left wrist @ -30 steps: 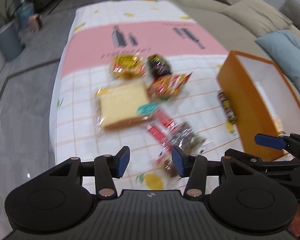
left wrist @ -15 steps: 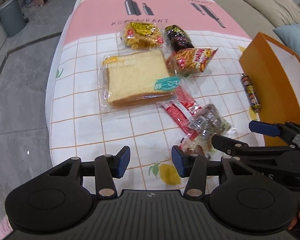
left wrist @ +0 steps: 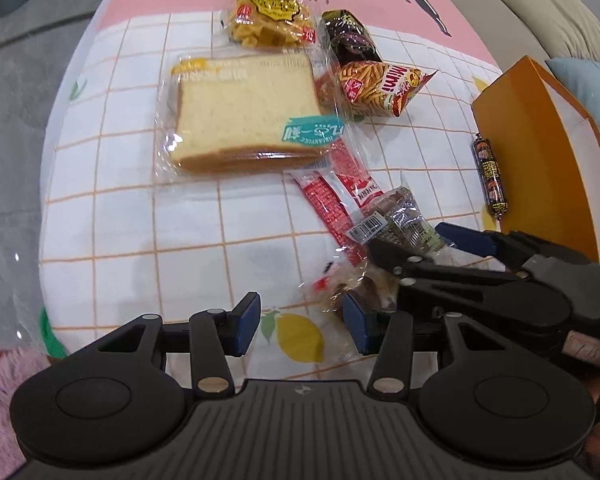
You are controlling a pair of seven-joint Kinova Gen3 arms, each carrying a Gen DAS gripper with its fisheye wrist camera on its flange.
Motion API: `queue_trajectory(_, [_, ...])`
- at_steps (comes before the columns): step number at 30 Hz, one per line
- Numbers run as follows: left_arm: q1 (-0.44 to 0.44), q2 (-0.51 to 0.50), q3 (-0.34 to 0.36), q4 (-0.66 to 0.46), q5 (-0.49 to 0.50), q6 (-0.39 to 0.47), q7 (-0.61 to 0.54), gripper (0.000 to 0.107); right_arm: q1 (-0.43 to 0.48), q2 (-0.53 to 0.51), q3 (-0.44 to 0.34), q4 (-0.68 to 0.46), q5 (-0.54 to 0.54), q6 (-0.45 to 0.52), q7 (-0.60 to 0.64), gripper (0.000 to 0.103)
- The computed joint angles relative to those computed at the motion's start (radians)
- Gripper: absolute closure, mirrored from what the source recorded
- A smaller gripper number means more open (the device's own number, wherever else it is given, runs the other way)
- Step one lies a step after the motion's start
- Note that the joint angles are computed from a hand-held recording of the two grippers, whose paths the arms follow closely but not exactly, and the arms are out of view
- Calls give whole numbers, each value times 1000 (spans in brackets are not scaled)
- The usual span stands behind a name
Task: Organize snacks
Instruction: 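Grasp the small wrapped brown snack with the left tool while the right tool grasps the clear dried-snack bag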
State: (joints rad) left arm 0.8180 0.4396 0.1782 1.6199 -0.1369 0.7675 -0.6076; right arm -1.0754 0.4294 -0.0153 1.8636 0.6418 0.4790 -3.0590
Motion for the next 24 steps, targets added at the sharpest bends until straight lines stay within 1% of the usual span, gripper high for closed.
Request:
queue_trajectory(3, [-14, 3, 9, 3, 28, -15, -3, 52, 15, 11, -8, 7, -7, -32, 19, 30])
queue_trajectory(6, [-2, 11, 2, -8, 26, -3, 13, 52, -26, 10, 34, 17, 13, -39, -24, 34])
queue_trajectory(7, [-1, 10, 1, -6, 29, -7, 19, 52, -23, 5, 32, 20, 9, -39, -26, 37])
queue_trajectory(9, [-6, 8, 3, 3, 44, -25, 31, 52, -18, -10, 31, 31, 4, -44, -34, 39])
queue_trajectory(11, [-11, 9, 6, 7, 61, -36, 42, 52, -24, -23, 26, 32, 0, -5, -44, 39])
queue_trajectory(14, [10, 36, -2, -31, 55, 7, 75, 52, -40, -47, 21, 44, 23, 56, -110, 40])
queue_trajectory(15, [11, 43, -1, -35, 59, 6, 82, 52, -31, -54, 9, 49, 23, 69, -121, 40])
queue_trajectory(17, [0, 53, 6, -36, 84, -8, 90, 52, 6, -53, -33, 44, -3, 98, -105, 40])
queue_trajectory(19, [9, 67, -2, -54, 88, 1, 115, 52, 33, -46, -61, 44, -25, 108, -97, 39])
queue_trajectory(20, [14, 75, -5, -66, 86, 10, 123, 52, 25, -49, -55, 54, -16, 98, -115, 39])
queue_trajectory(22, [34, 93, -15, -98, 67, 40, 139, 55, 17, -51, -59, 61, 6, 102, -128, 38])
queue_trajectory(24, [48, 101, -25, -115, 49, 55, 159, 54, 10, -49, -58, 65, 21, 104, -153, 37])
